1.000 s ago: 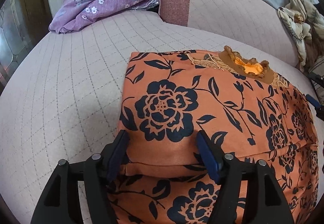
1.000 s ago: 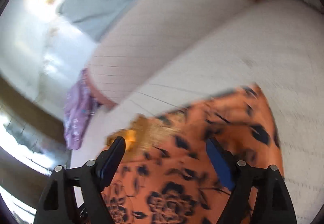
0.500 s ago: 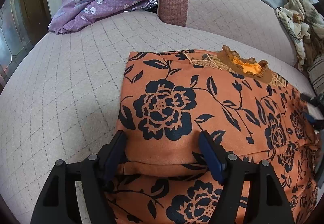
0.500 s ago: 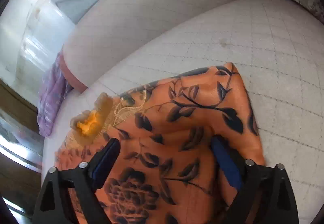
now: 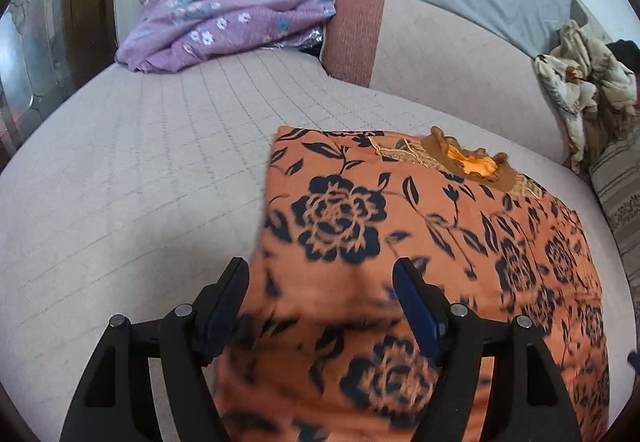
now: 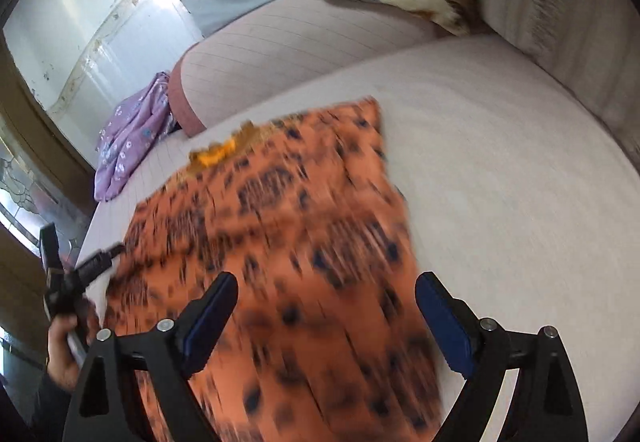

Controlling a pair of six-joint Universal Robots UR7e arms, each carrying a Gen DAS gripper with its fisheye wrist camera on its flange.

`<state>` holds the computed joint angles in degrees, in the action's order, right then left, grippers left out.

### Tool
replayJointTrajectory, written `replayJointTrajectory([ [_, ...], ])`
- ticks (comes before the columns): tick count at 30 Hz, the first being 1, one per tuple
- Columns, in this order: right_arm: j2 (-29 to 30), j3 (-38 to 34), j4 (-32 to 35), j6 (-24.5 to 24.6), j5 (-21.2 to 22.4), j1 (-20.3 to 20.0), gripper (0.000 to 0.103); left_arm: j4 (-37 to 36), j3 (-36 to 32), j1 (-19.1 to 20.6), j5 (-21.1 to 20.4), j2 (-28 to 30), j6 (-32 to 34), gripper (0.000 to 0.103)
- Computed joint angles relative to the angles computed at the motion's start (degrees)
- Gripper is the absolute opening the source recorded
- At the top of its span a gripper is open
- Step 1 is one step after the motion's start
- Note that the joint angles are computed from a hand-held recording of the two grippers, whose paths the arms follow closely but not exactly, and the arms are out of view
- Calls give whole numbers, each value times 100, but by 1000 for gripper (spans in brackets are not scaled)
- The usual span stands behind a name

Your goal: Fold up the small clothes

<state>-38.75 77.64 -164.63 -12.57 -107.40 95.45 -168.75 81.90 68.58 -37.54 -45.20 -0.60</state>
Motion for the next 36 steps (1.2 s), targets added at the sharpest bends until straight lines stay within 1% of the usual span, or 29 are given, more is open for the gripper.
replayJointTrajectory([
  [2,-504,715,-9,85,50,-155,92,293,322,-84,46,-274,-280,75],
  [4,-847,1191,-181,52,29,-276,92,442,846,-200,-24,-677,-684,75],
  [5,-978,1349,-175,80,90,-337,92,562,1113,-262,-79,-896,-901,75],
  [8,-1275,1560,131,277,217,-479,92,918,1988,-460,-370,-1645,-1559,76],
  [11,-1456,1621,579,296,327,-591,92,1390,2640,-647,-386,-2181,-2164,77],
  [13,-1590,1725,829,323,509,-695,92,1725,2953,-712,-531,-2473,-2639,77],
  [15,-1696,1849,904,372,641,-767,92,1907,3208,-750,-726,-2702,-2974,77],
  [17,-1819,2008,917,316,842,-824,92,2052,3450,-830,-662,-2868,-3285,77],
  [19,-1896,2111,1001,216,923,-829,92,2185,3613,-860,-649,-2987,-3595,77],
  [21,-1926,2154,1155,98,908,-816,92,2411,3701,-828,-766,-3095,-3948,77],
  [23,-1928,2163,1280,22,859,-797,92,2516,3744,-801,-833,-3137,-4088,77],
  [25,-1914,2148,1408,-50,814,-771,92,2573,3771,-809,-829,-3145,-4034,77],
  [26,-1899,2124,1487,-83,784,-755,90,2766,3714,-825,-800,-3103,-4049,77],
  [27,-1883,2104,1543,-99,769,-751,84,2890,3684,-823,-824,-3086,-4068,76],
  [29,-1841,2063,1701,-102,671,-724,79,2922,3673,-805,-841,-3039,-4124,76],
  [30,-1832,2057,1733,-115,651,-717,76,3006,3671,-823,-740,-3029,-4212,75],
  [33,-1822,2076,1781,-106,527,-686,76,2979,3721,-866,-567,-3039,-4297,74],
  [35,-1819,2089,1794,-143,500,-673,75,3113,3714,-858,-492,-3036,-4378,74],
  [36,-1807,2083,1793,-149,471,-670,73,3300,3672,-837,-470,-3018,-4456,68],
])
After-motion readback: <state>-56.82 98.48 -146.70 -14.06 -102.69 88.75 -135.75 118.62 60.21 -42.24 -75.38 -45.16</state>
